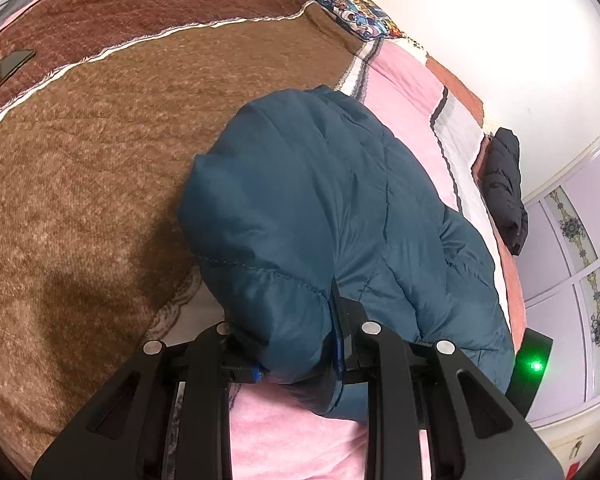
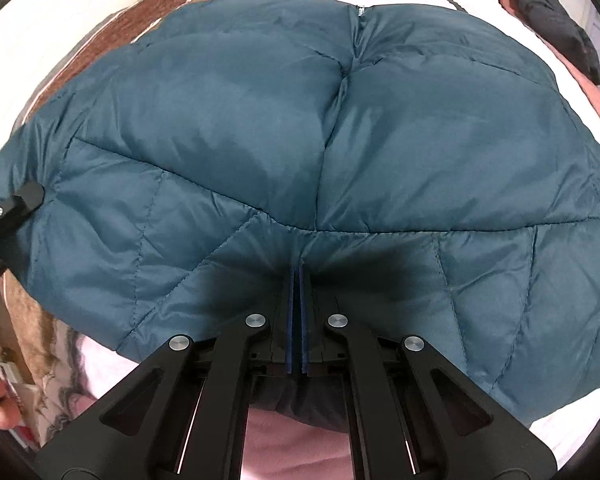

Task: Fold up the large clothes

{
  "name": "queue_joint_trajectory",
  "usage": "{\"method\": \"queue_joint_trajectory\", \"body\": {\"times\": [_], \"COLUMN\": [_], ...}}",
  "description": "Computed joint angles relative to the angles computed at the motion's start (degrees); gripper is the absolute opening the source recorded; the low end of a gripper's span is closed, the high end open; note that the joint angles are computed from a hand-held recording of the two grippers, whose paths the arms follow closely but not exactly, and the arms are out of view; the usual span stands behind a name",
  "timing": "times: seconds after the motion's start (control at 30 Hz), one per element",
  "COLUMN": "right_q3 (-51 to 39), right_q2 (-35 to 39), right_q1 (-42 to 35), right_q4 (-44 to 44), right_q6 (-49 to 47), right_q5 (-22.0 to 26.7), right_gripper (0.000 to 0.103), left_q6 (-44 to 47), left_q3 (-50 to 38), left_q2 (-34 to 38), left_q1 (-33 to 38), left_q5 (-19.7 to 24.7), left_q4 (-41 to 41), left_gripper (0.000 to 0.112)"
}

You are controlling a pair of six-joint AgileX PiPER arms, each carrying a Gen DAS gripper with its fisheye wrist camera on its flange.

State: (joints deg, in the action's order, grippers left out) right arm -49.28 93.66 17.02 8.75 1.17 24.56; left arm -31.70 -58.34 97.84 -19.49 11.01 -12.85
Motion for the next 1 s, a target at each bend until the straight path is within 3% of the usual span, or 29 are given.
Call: {"method": "queue_joint_trajectory", "body": {"times": [0.17,0.27,0.37,0.53,0.73,0.83,1.0], "right_q3": [-0.38,-2.02,1.21,5.30,5.44,4.14,7.02], "right_q2": [0.21,-1.00,-7.42,-11.48,-6.55,-5.99,-14.21], "right_q1": [-0.52,-3.12,-4.56,-2.69,-3.01,-4.61,-15.88], "right_q4": [1.24,6.08,12.39,9.08,13.22,15.25,32.06], "right_q6": [-0.68,-4.43,-11.40,-9.05,-11.10,-13.67,-32.32], "right_q5": [0.57,4.17,6.40,3.61,1.45,3.75,11.11], "right_gripper": [0.002,0.002,0.002,0.002,0.002,0.002,0.003], "left_q6": [-4.45,-8.48,-6.67,-20.66,-28.20,-36.44,-41.66], "left_q3": [-0.29,-0.63,-0.62,-2.03,-4.07,-6.23,-11.39], "left_q2": [-0.31,-0.54,-0.98,-1.71,-3.25,-3.60,-3.88], "left_q1": [-0.48,-0.58,-0.03,-2.41,-5.58,-9.26,-15.41], "left_q5": [0.50,1.17,1.68,3.88,7.11,10.67,17.54], "left_q4": [4.44,8.52,6.48,21.08,30.39,40.50,50.31], "left_gripper": [0.025,0.024,0.024,0.023,0.023,0.023,0.022]}}
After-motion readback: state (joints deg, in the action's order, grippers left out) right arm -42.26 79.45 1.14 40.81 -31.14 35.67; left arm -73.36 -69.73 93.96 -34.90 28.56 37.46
